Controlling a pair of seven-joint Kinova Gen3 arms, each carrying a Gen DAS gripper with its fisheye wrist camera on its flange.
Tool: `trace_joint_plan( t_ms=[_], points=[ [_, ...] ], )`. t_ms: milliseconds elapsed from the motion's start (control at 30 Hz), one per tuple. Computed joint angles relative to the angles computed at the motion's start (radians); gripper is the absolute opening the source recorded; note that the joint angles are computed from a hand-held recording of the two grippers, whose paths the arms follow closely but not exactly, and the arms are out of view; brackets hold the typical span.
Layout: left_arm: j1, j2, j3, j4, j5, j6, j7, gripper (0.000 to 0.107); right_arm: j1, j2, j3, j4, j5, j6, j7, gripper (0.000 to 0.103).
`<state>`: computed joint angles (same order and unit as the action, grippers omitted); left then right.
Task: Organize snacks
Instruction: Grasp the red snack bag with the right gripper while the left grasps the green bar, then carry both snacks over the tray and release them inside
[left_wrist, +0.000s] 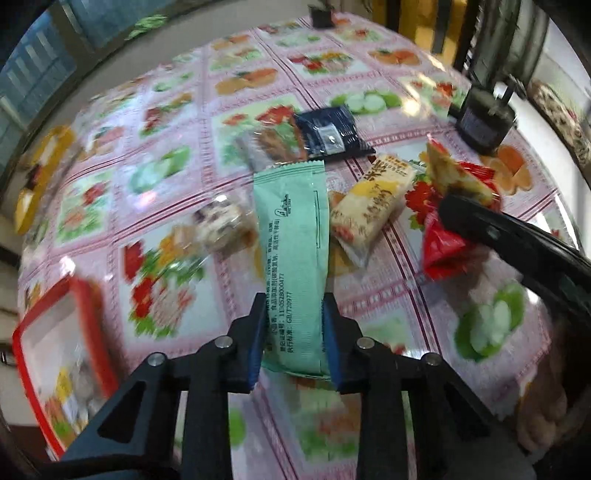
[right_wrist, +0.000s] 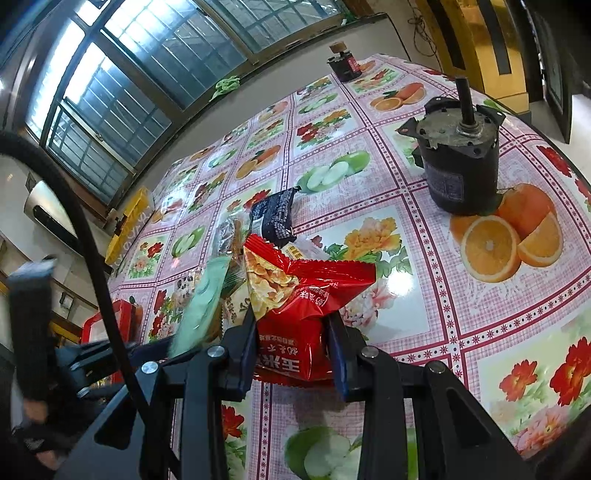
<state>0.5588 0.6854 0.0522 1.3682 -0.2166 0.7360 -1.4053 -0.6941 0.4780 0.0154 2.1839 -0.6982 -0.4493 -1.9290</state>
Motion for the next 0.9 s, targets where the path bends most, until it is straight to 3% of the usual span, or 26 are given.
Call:
trace_joint_plan(
  t_ms=[100, 233, 367, 467, 600, 767, 900],
  points=[
    [-0.059, -0.107, 0.043, 0.139, 0.068, -0.075, -0.005, 0.029, -0.001, -0.002, -0.010, 0.009, 0.014, -0.026, -0.002, 0.034],
    [-0.043, -0.267, -0.004, 0.324, 0.109, -0.158, 0.074, 0.029, 0.007, -0.001, -0.036, 0.018, 0.059, -0.069, -0.003, 0.034],
    [-0.156, -0.393, 0.040, 0.510, 0.193, -0.283, 0.082, 0.029, -0.013, 0.005, -0.036, 0.006, 0.059, -0.080, 0.038, 0.033],
    [-0.180, -0.476, 0.009, 0.635, 0.158, -0.388, 0.147, 0.029, -0.004, 0.008, -0.062, 0.004, 0.098, -0.107, 0.049, 0.033],
    [-0.222, -0.536, -0.032, 0.697, 0.093, -0.418, 0.229, 0.029, -0.014, -0.015, -0.081, -0.050, 0.136, -0.042, 0.078, 0.033],
    [-0.372, -0.583, 0.000, 0.752, 0.188, -0.469, 0.144, 0.029, 0.008, -0.015, -0.148, -0.203, 0.248, 0.102, 0.092, 0.033],
    [-0.469, -0.582, 0.015, 0.766, 0.275, -0.490, 0.040, 0.029, -0.126, 0.061, -0.021, -0.388, 0.314, 0.248, 0.075, 0.033]
  ],
)
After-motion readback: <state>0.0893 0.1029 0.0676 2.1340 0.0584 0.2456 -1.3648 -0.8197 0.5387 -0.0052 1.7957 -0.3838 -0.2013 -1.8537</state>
